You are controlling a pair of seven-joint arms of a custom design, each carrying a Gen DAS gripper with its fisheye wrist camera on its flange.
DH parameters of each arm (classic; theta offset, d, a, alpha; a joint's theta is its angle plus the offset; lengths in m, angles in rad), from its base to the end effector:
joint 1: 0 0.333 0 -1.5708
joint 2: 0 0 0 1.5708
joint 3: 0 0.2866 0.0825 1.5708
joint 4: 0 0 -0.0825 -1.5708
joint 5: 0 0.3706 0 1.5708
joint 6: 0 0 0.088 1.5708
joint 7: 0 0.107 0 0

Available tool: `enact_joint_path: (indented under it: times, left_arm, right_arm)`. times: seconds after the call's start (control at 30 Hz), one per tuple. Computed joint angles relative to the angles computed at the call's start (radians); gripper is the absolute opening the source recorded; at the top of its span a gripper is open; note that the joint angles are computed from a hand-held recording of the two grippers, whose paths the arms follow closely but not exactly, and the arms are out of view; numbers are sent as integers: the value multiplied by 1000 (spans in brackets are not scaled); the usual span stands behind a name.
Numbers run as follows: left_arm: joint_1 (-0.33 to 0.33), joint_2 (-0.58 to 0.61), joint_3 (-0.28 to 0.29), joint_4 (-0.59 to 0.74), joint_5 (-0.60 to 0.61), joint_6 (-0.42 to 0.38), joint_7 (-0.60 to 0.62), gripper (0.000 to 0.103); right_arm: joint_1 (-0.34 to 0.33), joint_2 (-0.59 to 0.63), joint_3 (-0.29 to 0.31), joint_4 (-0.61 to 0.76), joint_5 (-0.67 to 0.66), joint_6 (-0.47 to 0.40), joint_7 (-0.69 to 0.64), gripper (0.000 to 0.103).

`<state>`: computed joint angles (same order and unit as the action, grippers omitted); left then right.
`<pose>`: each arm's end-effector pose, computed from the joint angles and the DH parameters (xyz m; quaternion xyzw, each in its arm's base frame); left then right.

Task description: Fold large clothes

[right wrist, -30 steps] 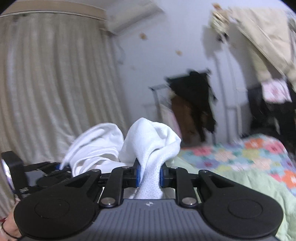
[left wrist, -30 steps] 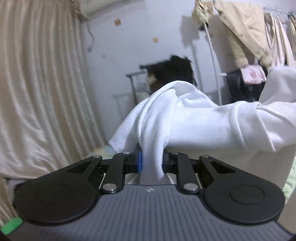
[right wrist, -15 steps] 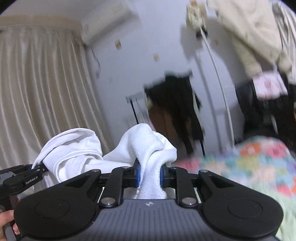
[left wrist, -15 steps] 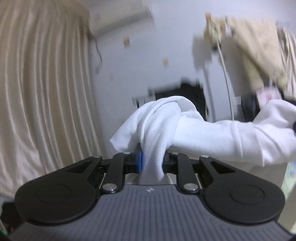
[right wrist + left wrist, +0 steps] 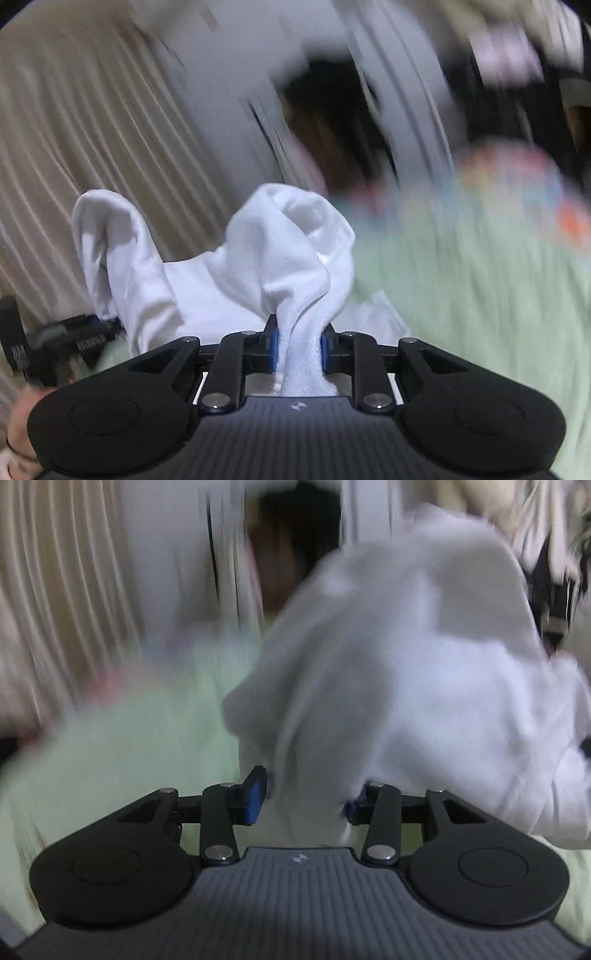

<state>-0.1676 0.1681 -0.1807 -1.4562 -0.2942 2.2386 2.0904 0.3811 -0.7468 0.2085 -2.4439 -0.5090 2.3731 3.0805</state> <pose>0.5991 -0.2154 0.6307 -0.3774 0.8631 -0.3085 0.1321 0.3125 0.2232 0.6014 -0.3933 0.8172 -0.2082 0.3663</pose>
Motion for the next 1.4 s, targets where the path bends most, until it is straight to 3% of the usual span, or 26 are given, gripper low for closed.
enact_joint_path:
  times: [0.1,0.17,0.23,0.3,0.4,0.47,0.5,0.57,0.63,0.7,0.77,0.87,0.9,0.97,1.07,1.1,1.13,1.17,1.2,1.23,1.27,1.3,1.4]
  left_arm:
    - [41,-51,20,-99,-40,-9,51,43]
    - [67,-81,33,-157,-69,-9,88,43]
    - [81,-110,38,-198,-82,51,118,42]
    - [85,-102,33,-175,-121,87,156,41]
    - [71,-57,16,-79,-142,104,130,41]
    - [69,-77,10,-99,-172,143,165,41]
    - [69,-100,8,-129,-201,189,190,41]
    - [62,-100,5,-132,-243,259,179,43]
    - [63,-83,9,-96,-257,254,126,49]
    - [62,-50,15,-36,-213,173,46,52]
    - [62,-16,19,25,-169,77,-17,67]
    - [59,5,7,55,-152,4,1,72]
    - [57,4,2,49,-152,8,26,75]
    - [40,16,-9,32,-128,48,86,103]
    - [0,55,-5,32,-29,108,96,103]
    - [-29,79,7,35,59,142,65,103]
    - [-59,105,22,42,149,171,30,100]
    - [-68,122,26,50,174,188,10,86]
    - [-61,154,23,93,146,168,-17,68]
    - [-52,195,19,154,110,133,-52,21]
    - [-50,221,21,197,103,106,-75,11]
    - [-51,248,25,247,101,87,-107,11]
    - [-27,254,7,268,45,137,-101,14]
  right_arm:
    - [62,15,-34,-114,99,97,60,23]
    - [55,0,-23,-166,100,154,112,29]
    - [40,-13,-12,-184,82,158,142,31]
    - [29,-41,17,-181,53,91,145,31]
    - [9,-31,-15,-163,22,97,125,33]
    - [-3,-38,23,-132,-11,46,123,41]
    - [-5,-39,54,-99,-32,-8,116,54]
    - [-19,-34,122,-37,-91,-96,100,68]
    - [-7,-13,125,-18,-186,-19,89,72]
    - [12,43,80,3,-219,101,37,76]
    - [12,102,65,38,-224,133,7,76]
    - [-5,274,26,141,-192,187,-83,76]
    - [-7,316,6,164,-175,208,-87,76]
    - [-22,364,-10,183,-154,242,-61,77]
    - [-21,450,-70,209,-71,362,-82,76]
    - [-22,473,-81,218,-52,391,-96,64]
    - [-35,487,-79,221,-66,417,-97,35]
    - [-56,508,-70,242,-106,427,-99,18]
    - [-64,516,-70,255,-124,436,-108,9]
    - [-69,522,-72,266,-135,445,-120,8]
    - [-75,527,-73,277,-145,454,-132,8]
    - [-97,524,-61,290,-193,460,-101,8]
    - [-175,500,-18,346,-393,475,42,8]
